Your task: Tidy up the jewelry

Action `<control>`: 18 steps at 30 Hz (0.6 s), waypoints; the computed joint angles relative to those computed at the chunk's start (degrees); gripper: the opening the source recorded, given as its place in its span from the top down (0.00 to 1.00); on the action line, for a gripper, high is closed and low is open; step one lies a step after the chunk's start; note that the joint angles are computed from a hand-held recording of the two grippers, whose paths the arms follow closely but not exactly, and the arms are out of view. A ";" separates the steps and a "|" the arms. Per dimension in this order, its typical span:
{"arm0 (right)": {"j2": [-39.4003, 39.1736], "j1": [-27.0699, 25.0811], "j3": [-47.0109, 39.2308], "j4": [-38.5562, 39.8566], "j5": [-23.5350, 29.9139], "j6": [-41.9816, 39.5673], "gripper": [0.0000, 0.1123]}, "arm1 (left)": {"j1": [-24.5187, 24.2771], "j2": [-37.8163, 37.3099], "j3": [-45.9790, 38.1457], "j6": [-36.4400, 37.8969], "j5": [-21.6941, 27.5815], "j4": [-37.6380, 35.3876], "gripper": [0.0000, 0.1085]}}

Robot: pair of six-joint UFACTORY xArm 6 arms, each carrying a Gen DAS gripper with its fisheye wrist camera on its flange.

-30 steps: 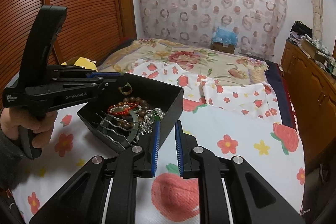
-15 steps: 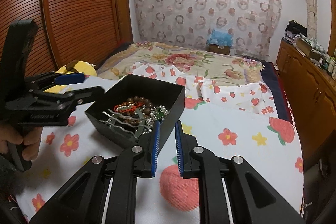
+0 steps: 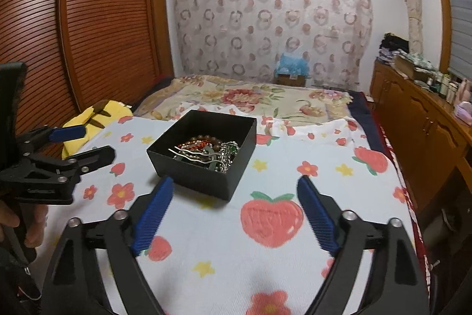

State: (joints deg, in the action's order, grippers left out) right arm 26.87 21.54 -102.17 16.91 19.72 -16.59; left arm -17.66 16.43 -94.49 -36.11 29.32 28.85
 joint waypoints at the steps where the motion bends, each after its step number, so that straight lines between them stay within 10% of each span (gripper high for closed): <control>1: -1.33 0.13 2.06 -0.48 -1.37 0.80 0.16 | -0.17 -1.42 1.57 -1.51 -0.32 1.29 0.12; 18: -15.88 1.63 21.51 -9.75 -16.09 13.14 0.13 | -1.82 -16.62 16.21 -18.43 -0.92 17.12 0.12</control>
